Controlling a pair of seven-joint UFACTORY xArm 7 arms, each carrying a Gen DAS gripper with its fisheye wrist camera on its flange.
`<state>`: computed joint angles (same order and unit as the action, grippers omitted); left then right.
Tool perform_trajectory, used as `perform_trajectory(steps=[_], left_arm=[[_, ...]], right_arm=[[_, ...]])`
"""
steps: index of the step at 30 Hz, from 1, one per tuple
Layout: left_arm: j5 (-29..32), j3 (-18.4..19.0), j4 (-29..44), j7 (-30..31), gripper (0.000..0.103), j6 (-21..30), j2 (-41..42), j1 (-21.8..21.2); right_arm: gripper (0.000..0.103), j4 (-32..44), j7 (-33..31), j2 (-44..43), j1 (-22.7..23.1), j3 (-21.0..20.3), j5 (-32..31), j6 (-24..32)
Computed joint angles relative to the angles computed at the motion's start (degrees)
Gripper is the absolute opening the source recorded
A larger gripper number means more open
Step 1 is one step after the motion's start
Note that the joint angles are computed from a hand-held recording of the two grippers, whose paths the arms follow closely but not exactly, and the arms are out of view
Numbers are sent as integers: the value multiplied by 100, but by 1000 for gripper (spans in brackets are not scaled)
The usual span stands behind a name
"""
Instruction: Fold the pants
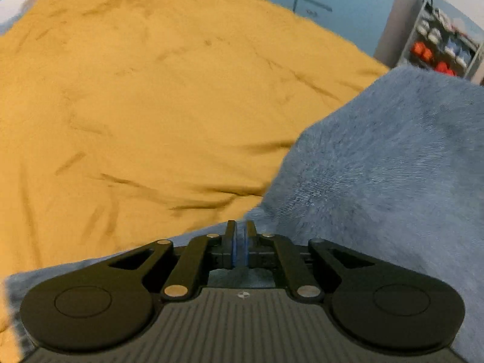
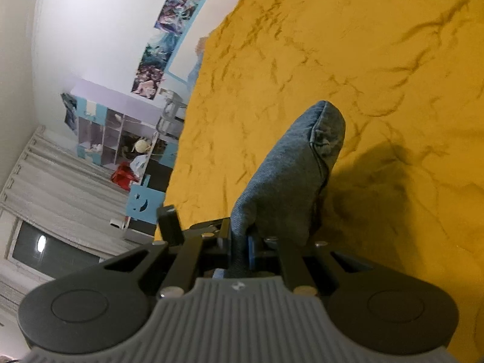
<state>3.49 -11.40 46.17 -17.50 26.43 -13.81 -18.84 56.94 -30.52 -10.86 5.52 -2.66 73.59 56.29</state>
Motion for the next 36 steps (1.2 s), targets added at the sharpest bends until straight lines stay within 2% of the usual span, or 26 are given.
perform_trajectory(steps=[3,8,11,15,20,24,28,33,36], left_arm=[[-190,168,-446,11,4,252,-969,58],[-316,380,-1123,-67,5,1238,-2702,307],[-563,538,-1466,-96,5,1657,-3604,399],[-558,567,-1658,-179,5,2231,-4558,727],[-700,682,-1892,-303,5,2448,-4868,1007],[-1032,901,-2528,-445,5,2444,-5399,1014],[-1062,977,-2878,-504,5,2682,-6027,1176],[-996,1013,-2984,-544,5,2848,-6520,1433],[-923,1120,-2945,-510,5,3009,-6765,1585]], right_arm=[[5,195,13,26,96,102,-9,-63],[5,753,56,258,369,338,37,-156],[5,1280,247,538,579,569,-199,-248],[5,2204,680,1138,876,929,-776,-346],[5,3474,1350,2146,1286,1430,-1596,-501],[4,4505,1964,3084,1688,1806,-2294,-581],[4,5692,2606,4124,2182,2040,-3183,-344],[4,7474,3556,5525,3033,1936,-4525,472],[5,8059,3984,6015,3336,1872,-4936,727]])
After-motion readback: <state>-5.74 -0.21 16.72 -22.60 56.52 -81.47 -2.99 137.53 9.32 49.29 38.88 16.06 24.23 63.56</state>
